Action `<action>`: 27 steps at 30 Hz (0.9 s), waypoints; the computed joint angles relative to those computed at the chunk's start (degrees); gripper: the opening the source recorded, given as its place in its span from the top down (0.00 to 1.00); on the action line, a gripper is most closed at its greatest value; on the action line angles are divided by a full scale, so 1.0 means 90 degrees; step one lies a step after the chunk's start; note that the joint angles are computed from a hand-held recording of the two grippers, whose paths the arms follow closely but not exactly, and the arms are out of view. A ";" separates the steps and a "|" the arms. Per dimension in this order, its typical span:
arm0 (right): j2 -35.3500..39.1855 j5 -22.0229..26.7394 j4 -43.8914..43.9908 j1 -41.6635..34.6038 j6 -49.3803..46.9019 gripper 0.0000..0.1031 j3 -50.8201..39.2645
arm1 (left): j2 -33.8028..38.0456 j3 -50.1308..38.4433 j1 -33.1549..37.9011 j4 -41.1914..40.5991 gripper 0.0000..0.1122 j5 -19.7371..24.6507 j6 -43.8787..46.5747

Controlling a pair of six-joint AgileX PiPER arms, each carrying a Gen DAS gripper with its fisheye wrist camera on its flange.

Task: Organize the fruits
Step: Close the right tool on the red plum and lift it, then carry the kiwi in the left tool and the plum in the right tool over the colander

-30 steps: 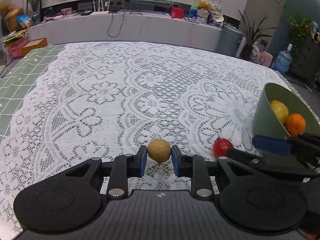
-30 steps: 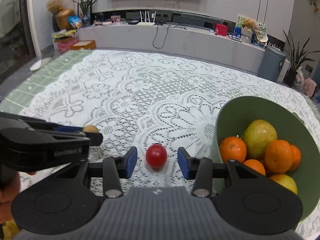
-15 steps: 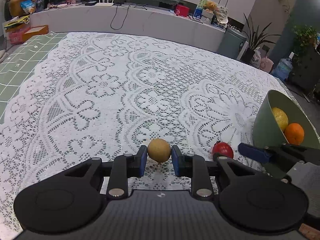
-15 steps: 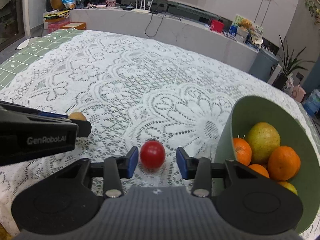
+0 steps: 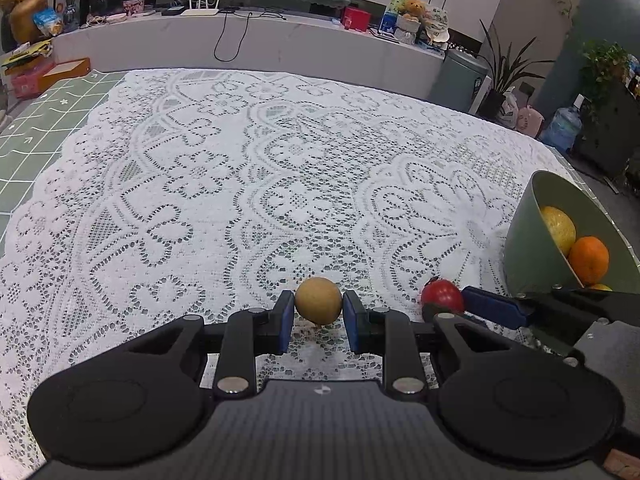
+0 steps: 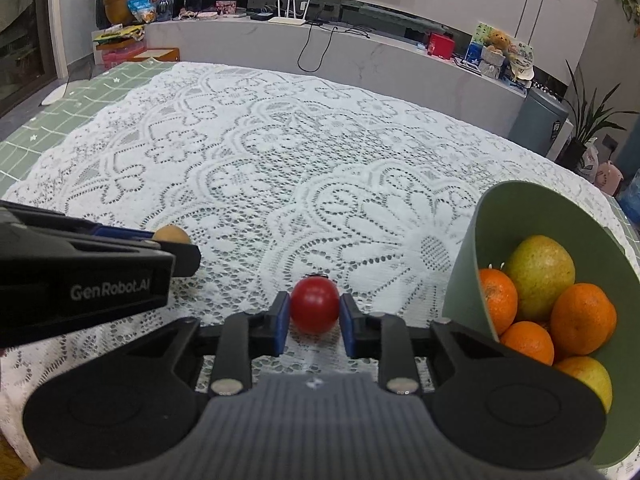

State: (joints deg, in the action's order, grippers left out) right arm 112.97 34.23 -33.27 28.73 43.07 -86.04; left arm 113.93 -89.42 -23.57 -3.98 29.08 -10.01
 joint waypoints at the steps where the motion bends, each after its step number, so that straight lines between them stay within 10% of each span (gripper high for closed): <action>1: -0.0048 -0.0072 -0.0057 0.0000 0.0070 0.78 0.0062 | -0.0019 0.0031 -0.0003 0.0010 0.74 -0.0029 -0.0004; 27: -0.2696 -0.1088 -0.2518 0.0155 0.2675 0.78 0.2679 | -0.1842 0.1829 -0.0459 0.0558 0.74 -0.1114 -0.0655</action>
